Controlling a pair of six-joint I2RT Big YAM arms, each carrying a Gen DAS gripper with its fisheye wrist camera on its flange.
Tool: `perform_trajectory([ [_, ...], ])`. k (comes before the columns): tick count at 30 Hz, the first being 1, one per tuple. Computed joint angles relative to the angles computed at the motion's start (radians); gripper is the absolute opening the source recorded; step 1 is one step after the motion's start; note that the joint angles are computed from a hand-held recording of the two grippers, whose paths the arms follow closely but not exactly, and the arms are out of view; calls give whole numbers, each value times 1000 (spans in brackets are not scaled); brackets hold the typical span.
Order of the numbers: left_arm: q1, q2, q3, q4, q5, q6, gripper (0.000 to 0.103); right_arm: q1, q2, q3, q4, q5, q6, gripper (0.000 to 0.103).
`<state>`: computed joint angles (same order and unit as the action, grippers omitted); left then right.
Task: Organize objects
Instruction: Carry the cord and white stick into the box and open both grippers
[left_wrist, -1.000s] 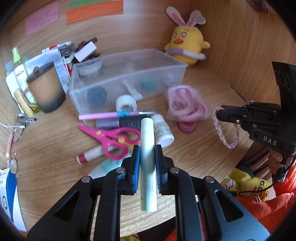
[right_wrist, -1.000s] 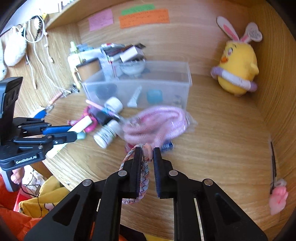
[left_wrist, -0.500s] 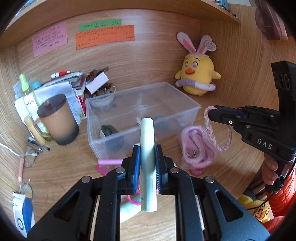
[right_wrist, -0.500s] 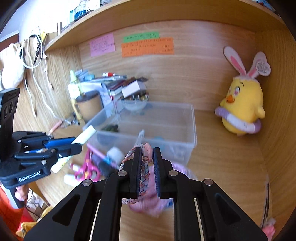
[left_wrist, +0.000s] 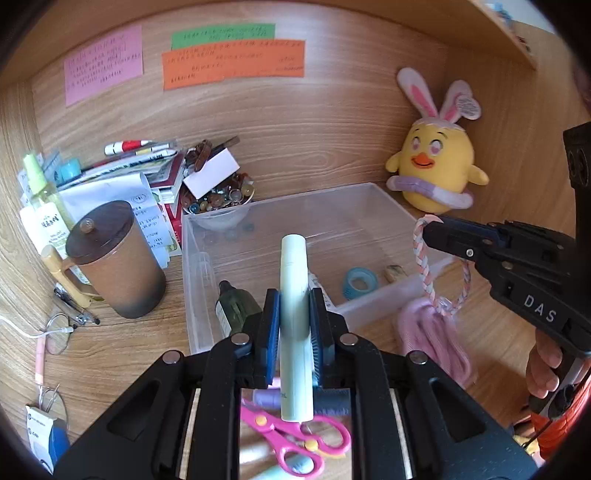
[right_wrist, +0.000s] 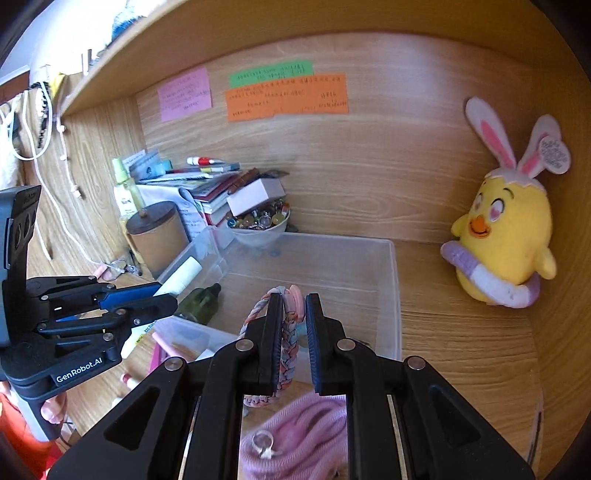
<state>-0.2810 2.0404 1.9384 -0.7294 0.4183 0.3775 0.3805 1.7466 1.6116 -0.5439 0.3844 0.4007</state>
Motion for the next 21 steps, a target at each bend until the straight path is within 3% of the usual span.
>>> perform_trajectory([
  [5, -4, 88, 141, -96, -4, -20, 15, -35, 66, 86, -55, -44, -2, 11],
  [21, -29, 254, 399, -255, -48, -13, 15, -96, 232, 287, -218, -159, 24, 11],
])
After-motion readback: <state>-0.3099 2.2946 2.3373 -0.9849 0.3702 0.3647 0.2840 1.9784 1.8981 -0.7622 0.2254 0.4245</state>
